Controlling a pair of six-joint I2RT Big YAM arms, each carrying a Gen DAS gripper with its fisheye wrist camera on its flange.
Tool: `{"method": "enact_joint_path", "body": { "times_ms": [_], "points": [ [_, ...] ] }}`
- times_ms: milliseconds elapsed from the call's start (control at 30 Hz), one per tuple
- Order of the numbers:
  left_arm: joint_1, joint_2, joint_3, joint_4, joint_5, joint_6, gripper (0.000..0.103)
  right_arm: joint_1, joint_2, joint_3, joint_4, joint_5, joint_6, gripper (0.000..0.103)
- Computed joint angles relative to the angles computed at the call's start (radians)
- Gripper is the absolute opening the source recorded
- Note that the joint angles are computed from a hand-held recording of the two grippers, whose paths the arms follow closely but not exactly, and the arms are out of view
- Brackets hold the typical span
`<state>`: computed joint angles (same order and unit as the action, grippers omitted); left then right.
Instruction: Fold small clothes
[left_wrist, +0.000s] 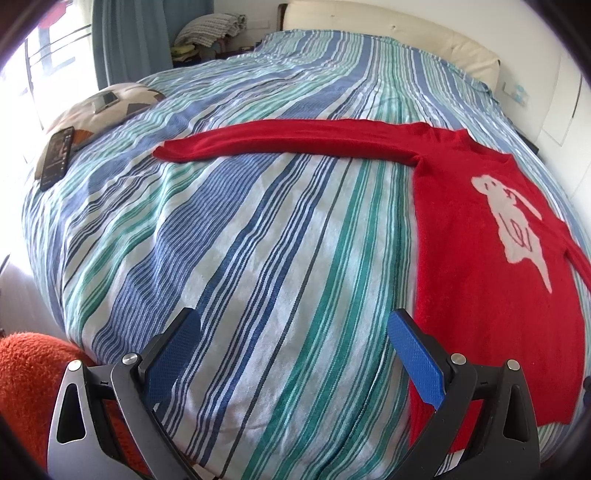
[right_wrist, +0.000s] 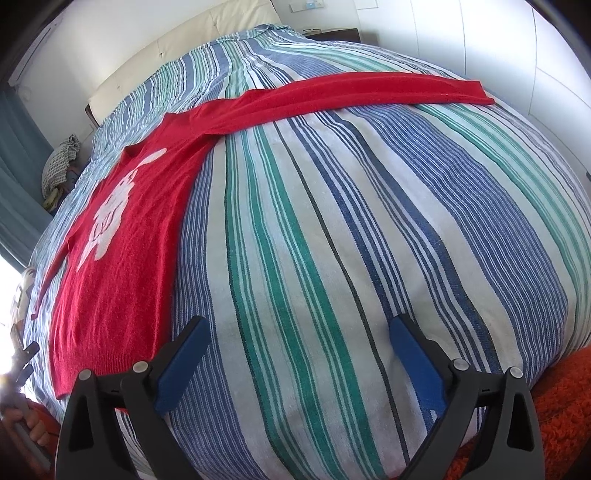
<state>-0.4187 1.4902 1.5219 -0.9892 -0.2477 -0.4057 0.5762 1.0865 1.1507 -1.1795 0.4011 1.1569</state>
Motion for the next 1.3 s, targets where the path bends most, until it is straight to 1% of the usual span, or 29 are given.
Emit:
{"method": "enact_joint_path", "body": {
  "times_ms": [100, 167, 267, 333, 367, 400, 500, 567, 600, 633, 667, 700, 733, 800, 900, 967, 1000, 1033, 1067, 1133, 1167, 1200, 1233, 1300],
  "points": [
    [0.007, -0.007, -0.003, 0.006, 0.006, -0.008, 0.102, -0.001, 0.004, 0.006, -0.007, -0.001, 0.0, 0.097],
    [0.014, -0.014, -0.007, 0.012, 0.011, -0.015, 0.102, -0.01, -0.01, 0.002, 0.006, -0.016, 0.011, 0.097],
    [0.024, -0.017, -0.01, 0.012, 0.013, -0.03, 0.102, -0.053, -0.083, -0.043, 0.077, -0.074, 0.071, 0.097],
    [0.028, -0.014, -0.008, 0.008, 0.013, -0.039, 0.102, -0.117, -0.154, -0.081, 0.135, -0.114, 0.111, 0.097],
    [0.03, -0.012, -0.006, 0.004, 0.013, -0.045, 0.102, -0.155, -0.175, -0.088, 0.15, -0.132, 0.101, 0.097],
    [0.031, -0.009, -0.004, 0.001, 0.014, -0.047, 0.102, -0.212, -0.2, -0.092, 0.163, -0.156, 0.075, 0.097],
    [0.025, -0.009, -0.004, -0.003, 0.004, -0.047, 0.102, -0.425, -0.258, -0.089, 0.197, -0.21, -0.013, 0.096],
    [0.019, -0.009, -0.005, -0.001, -0.005, -0.038, 0.102, -0.604, -0.276, -0.095, 0.25, -0.303, -0.074, 0.096],
    [0.016, -0.008, -0.004, -0.003, -0.007, -0.034, 0.102, -0.684, -0.271, -0.099, 0.266, -0.363, -0.093, 0.095],
    [0.014, -0.006, -0.002, -0.005, -0.009, -0.031, 0.102, -0.77, -0.257, -0.108, 0.284, -0.44, -0.102, 0.092],
    [0.011, -0.003, 0.001, -0.008, -0.013, -0.029, 0.102, -0.834, -0.242, -0.122, 0.296, -0.509, -0.097, 0.09],
    [0.009, 0.001, 0.005, -0.012, -0.015, -0.026, 0.102, -0.881, -0.228, -0.139, 0.306, -0.562, -0.079, 0.081],
    [0.008, 0.004, 0.008, -0.015, -0.017, -0.023, 0.102, -0.904, -0.225, -0.155, 0.318, -0.581, -0.057, 0.073],
    [0.005, 0.01, 0.014, -0.022, -0.025, -0.02, 0.102, -0.933, -0.234, -0.205, 0.402, -0.599, -0.004, 0.071],
    [0.002, 0.023, 0.022, -0.034, -0.032, -0.017, 0.102, -0.937, -0.217, -0.225, 0.502, -0.616, 0.018, 0.064],
    [0.001, 0.036, 0.03, -0.048, -0.032, -0.013, 0.102, -0.935, -0.183, -0.215, 0.522, -0.624, 0.025, 0.057],
    [0.0, 0.04, 0.032, -0.053, -0.034, -0.012, 0.102, -0.938, -0.159, -0.205, 0.525, -0.629, 0.022, 0.041],
    [-0.002, 0.044, 0.034, -0.057, -0.036, -0.013, 0.102, -0.936, -0.137, -0.191, 0.503, -0.629, 0.015, 0.01],
    [-0.004, 0.046, 0.035, -0.061, -0.039, -0.013, 0.102, -0.928, -0.109, -0.161, 0.435, -0.605, -0.003, 0.004],
    [-0.005, 0.046, 0.036, -0.064, -0.042, -0.011, 0.102, -0.903, -0.108, -0.141, 0.387, -0.499, -0.013, 0.003],
    [-0.005, 0.044, 0.035, -0.062, -0.043, -0.011, 0.102, -0.885, -0.103, -0.117, 0.344, -0.424, -0.038, 0.003],
    [-0.004, 0.042, 0.033, -0.058, -0.043, -0.012, 0.102, -0.871, -0.094, -0.096, 0.31, -0.374, -0.065, 0.003],
    [-0.003, 0.041, 0.032, -0.057, -0.041, -0.014, 0.102, -0.858, -0.081, -0.078, 0.284, -0.351, -0.085, 0.003],
    [0.001, 0.042, 0.033, -0.059, -0.033, -0.017, 0.102, -0.845, -0.06, -0.044, 0.245, -0.329, -0.104, 0.003]
  ]
}}
